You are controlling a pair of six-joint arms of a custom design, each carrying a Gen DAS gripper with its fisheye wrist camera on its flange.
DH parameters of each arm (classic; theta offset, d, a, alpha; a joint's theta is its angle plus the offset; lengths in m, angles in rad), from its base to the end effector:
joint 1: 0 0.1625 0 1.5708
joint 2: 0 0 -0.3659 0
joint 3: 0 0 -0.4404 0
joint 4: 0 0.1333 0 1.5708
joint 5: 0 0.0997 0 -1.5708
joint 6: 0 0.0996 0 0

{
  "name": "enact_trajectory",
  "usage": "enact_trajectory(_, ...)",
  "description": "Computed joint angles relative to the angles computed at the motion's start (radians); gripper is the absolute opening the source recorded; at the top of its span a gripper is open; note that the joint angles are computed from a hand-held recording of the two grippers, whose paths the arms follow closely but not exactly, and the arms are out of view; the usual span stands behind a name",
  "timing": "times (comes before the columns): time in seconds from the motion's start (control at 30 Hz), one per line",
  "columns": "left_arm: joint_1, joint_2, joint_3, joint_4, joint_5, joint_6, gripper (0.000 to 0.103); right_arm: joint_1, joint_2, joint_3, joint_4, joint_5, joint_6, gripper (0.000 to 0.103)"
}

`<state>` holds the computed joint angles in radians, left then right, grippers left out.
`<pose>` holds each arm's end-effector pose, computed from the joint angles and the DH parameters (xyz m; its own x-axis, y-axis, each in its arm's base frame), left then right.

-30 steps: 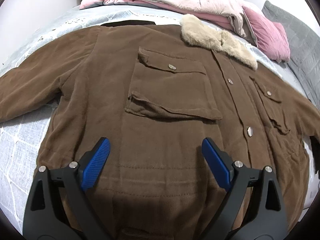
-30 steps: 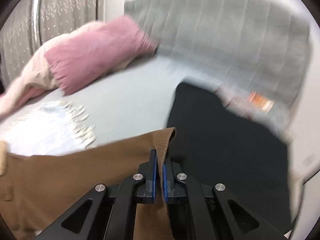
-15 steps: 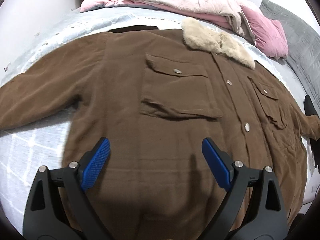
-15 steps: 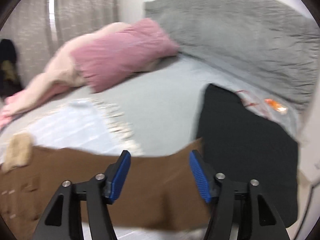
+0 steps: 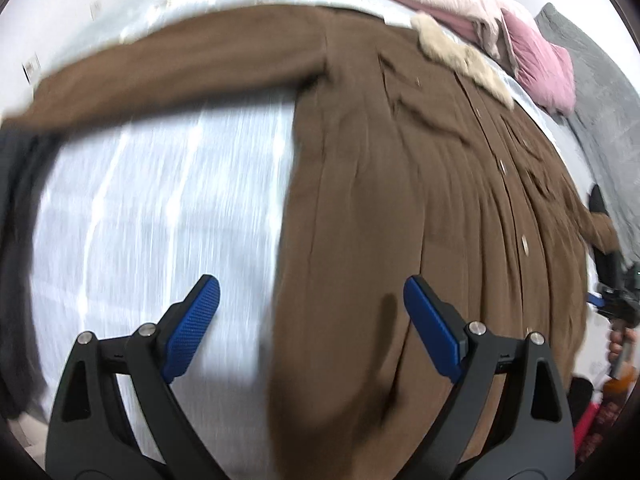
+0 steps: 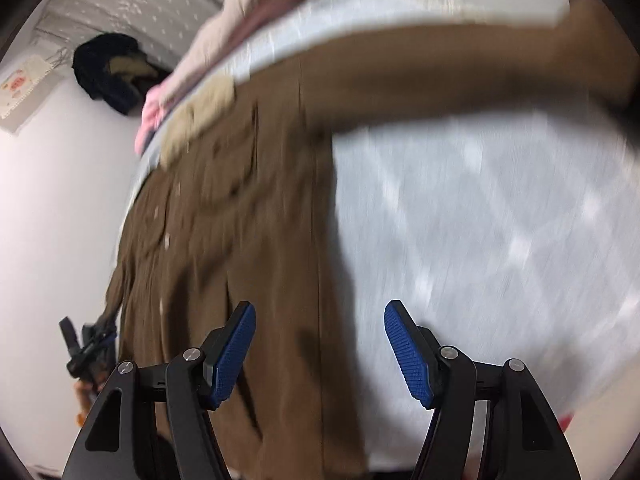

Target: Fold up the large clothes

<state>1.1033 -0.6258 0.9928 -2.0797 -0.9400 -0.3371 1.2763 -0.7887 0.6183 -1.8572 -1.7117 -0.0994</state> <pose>-0.1971 -0.8165 0.1533 -0.8634 -0.0191 -0.5042 0.1701 0.9297 -0.3266 -0.1252 -0.8240 0.4522 -0.9507 0.2597 0.1692 0.1670 0.8890 -0.4264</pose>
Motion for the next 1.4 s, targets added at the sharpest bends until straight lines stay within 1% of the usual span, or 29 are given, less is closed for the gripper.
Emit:
enact_trajectory(0.13, 0.018, -0.12, 0.187, -0.012, -0.101, -0.029, 0.093, -0.029, -0.136, 0.266, -0.08, 0.096, -0.006, 0.068)
enact_trajectory(0.23, 0.019, -0.201, 0.327, -0.123, -0.149, -0.003, 0.092, -0.037, -0.193, 0.382, -0.142, 0.145, -0.008, 0.068)
enact_trajectory(0.27, 0.016, -0.23, 0.369, -0.146, -0.183, 0.006, 0.092, -0.042, -0.206, 0.403, -0.153, 0.164, -0.001, 0.068)
enact_trajectory(0.37, 0.023, -0.285, 0.448, -0.167, -0.332, 0.01, 0.092, -0.05, -0.252, 0.488, -0.164, 0.219, 0.021, 0.067)
enact_trajectory(0.47, 0.024, -0.295, 0.474, -0.13, -0.427, 0.013, 0.076, -0.051, -0.275, 0.553, -0.142, 0.215, 0.031, 0.065)
enact_trajectory(0.5, 0.023, -0.293, 0.476, -0.121, -0.432, 0.008, 0.062, -0.049, -0.274, 0.569, -0.134, 0.201, 0.029, 0.062)
enact_trajectory(0.53, 0.017, -0.289, 0.479, -0.113, -0.415, -0.001, 0.037, -0.048, -0.268, 0.571, -0.116, 0.196, 0.031, 0.045)
enact_trajectory(0.57, 0.008, -0.286, 0.476, -0.099, -0.375, -0.017, 0.026, -0.047, -0.264, 0.579, -0.111, 0.194, 0.034, 0.032)
enact_trajectory(0.6, 0.001, -0.288, 0.475, -0.095, -0.353, -0.034, 0.017, -0.046, -0.27, 0.597, -0.137, 0.192, 0.033, 0.014)
enact_trajectory(0.67, -0.014, -0.329, 0.517, -0.169, -0.365, -0.048, 0.013, -0.034, -0.302, 0.632, -0.186, 0.181, 0.024, 0.009)
enact_trajectory(0.73, -0.054, -0.399, 0.589, -0.284, -0.34, -0.016, 0.012, -0.017, -0.39, 0.718, -0.271, 0.174, -0.027, 0.007)
enact_trajectory(0.77, -0.068, -0.424, 0.61, -0.317, -0.332, -0.008, 0.012, -0.012, -0.438, 0.755, -0.304, 0.169, -0.048, 0.007)
enact_trajectory(0.83, -0.087, -0.446, 0.622, -0.31, -0.3, -0.013, 0.011, 0.016, -0.488, 0.787, -0.378, 0.093, -0.075, 0.007)
enact_trajectory(0.87, -0.092, -0.44, 0.612, -0.266, -0.27, -0.016, 0.011, 0.024, -0.493, 0.777, -0.372, 0.034, -0.079, 0.006)
enact_trajectory(0.9, -0.091, -0.415, 0.583, -0.181, -0.222, -0.034, 0.012, 0.03, -0.486, 0.762, -0.351, -0.02, -0.08, 0.006)
enact_trajectory(0.93, -0.084, -0.385, 0.547, -0.08, -0.187, -0.067, 0.014, 0.04, -0.457, 0.733, -0.314, -0.115, -0.08, 0.007)
enact_trajectory(0.97, -0.076, -0.355, 0.511, 0.012, -0.161, -0.086, 0.017, 0.049, -0.423, 0.697, -0.266, -0.175, -0.077, 0.007)
enact_trajectory(1.0, -0.074, -0.333, 0.487, 0.082, -0.125, -0.103, 0.025, 0.054, -0.395, 0.667, -0.216, -0.219, -0.062, 0.01)
enact_trajectory(1.03, -0.081, -0.324, 0.477, 0.126, -0.083, -0.124, 0.034, 0.064, -0.359, 0.63, -0.161, -0.288, -0.037, 0.017)
enact_trajectory(1.07, -0.094, -0.326, 0.479, 0.145, -0.032, -0.133, 0.037, 0.075, -0.342, 0.615, -0.148, -0.351, -0.025, 0.019)
enact_trajectory(1.1, -0.103, -0.329, 0.482, 0.139, -0.001, -0.127, 0.047, 0.09, -0.332, 0.613, -0.17, -0.416, -0.031, 0.02)
enact_trajectory(1.13, -0.117, -0.343, 0.496, 0.119, 0.039, -0.119, 0.059, 0.1, -0.335, 0.621, -0.209, -0.44, -0.056, 0.023)
enact_trajectory(1.17, -0.133, -0.354, 0.504, 0.1, 0.086, -0.12, 0.065, 0.109, -0.339, 0.631, -0.247, -0.444, -0.067, 0.025)
enact_trajectory(1.2, -0.144, -0.353, 0.5, 0.077, 0.112, -0.116, 0.072, 0.12, -0.339, 0.628, -0.286, -0.459, -0.077, 0.032)
enact_trajectory(1.23, -0.154, -0.355, 0.5, 0.029, 0.13, -0.092, 0.074, 0.133, -0.331, 0.622, -0.328, -0.479, -0.089, 0.042)
enact_trajectory(1.27, -0.16, -0.348, 0.492, -0.029, 0.129, -0.056, 0.075, 0.151, -0.32, 0.615, -0.401, -0.494, -0.128, 0.048)
enact_trajectory(1.3, -0.157, -0.339, 0.484, -0.084, 0.117, -0.017, 0.079, 0.161, -0.308, 0.609, -0.462, -0.493, -0.172, 0.058)
enact_trajectory(1.33, -0.155, -0.315, 0.455, -0.122, 0.104, 0.011, 0.082, 0.174, -0.282, 0.584, -0.507, -0.485, -0.21, 0.064)
enact_trajectory(1.4, -0.146, -0.254, 0.381, -0.168, 0.089, 0.054, 0.082, 0.19, -0.218, 0.505, -0.541, -0.466, -0.258, 0.066)
